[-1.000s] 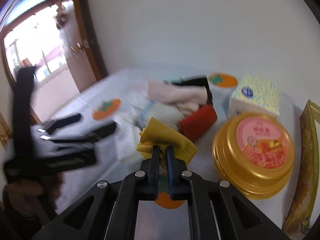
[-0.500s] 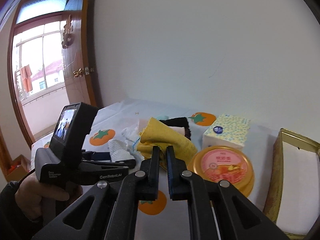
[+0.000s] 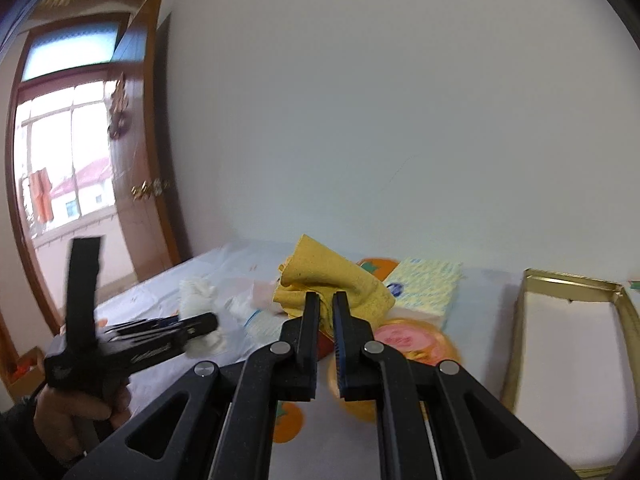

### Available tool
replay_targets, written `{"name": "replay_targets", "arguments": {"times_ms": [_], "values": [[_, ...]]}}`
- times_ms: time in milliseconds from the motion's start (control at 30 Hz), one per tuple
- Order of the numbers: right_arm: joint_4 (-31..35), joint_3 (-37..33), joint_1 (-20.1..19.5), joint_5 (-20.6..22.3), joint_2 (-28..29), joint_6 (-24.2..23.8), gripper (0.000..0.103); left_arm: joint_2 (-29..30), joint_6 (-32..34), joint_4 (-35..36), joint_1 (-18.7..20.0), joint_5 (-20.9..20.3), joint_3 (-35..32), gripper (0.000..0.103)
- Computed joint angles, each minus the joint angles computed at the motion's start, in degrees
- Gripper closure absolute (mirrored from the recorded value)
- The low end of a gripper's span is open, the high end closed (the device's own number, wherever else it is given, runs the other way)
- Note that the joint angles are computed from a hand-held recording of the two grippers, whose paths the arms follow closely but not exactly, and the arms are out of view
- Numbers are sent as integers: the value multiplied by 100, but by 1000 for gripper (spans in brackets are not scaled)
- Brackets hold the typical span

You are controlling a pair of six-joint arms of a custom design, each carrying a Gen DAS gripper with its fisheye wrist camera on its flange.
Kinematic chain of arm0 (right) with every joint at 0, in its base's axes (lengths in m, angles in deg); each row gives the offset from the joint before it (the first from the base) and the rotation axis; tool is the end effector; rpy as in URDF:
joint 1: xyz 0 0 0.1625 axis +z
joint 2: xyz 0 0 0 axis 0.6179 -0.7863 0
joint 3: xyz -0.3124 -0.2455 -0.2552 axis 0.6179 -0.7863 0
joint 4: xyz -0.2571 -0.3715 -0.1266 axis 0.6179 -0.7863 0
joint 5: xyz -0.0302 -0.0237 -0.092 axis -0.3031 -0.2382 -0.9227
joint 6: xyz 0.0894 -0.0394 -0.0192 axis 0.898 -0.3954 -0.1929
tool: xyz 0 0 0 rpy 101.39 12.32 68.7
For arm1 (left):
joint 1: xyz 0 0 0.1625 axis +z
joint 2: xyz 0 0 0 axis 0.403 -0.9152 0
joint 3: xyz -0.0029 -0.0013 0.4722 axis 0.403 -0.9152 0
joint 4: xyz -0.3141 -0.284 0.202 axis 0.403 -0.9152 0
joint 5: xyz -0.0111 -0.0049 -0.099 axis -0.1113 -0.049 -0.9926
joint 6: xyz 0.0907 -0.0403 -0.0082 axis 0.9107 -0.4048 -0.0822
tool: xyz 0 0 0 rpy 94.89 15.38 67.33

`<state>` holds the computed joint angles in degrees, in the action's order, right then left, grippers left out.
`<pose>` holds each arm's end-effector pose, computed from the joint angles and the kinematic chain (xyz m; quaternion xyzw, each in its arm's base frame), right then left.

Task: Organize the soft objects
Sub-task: 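Grasp the white waffle towel with the left tool, then drop white towel in gold tray with left tool while right tool drops yellow cloth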

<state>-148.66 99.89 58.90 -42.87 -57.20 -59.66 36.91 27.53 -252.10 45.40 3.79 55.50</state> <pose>0.2595 -0.7725 -0.0396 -0.5051 0.7862 -0.3560 0.0035 0.0000 -0.5934 0.2108 -0.0231 0.7559 -0.5695 0.3220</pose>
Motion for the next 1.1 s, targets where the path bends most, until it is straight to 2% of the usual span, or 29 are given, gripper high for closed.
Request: {"name": "replay_targets", "arguments": {"times_ms": [100, 200, 367, 567, 833, 967, 1100], "values": [[-223, -11, -89, 129, -55, 227, 95, 133, 595, -491, -87, -265, -111, 81], [-362, -58, -185, 194, -114, 412, 95, 210, 906, -642, -141, -411, -207, 80], [-602, -112, -363, 212, -234, 630, 95, 366, 1096, -452, -211, -648, -465, 80], [-656, -358, -536, 58, -299, 1034, 95, 678, 1247, -25, -278, -1122, -921, 79], [-573, -725, -731, -209, -327, 1409, 95, 1368, 1483, 945, -382, -1739, -1893, 79], [-567, -901, -772, -519, -311, 1507, 95, 1605, 1430, 1564, -487, -1933, -2226, 79], [-147, -1087, -842, -774, -336, 1642, 95, 1955, 1356, 2274, -499, -1951, -2775, 79]]}}
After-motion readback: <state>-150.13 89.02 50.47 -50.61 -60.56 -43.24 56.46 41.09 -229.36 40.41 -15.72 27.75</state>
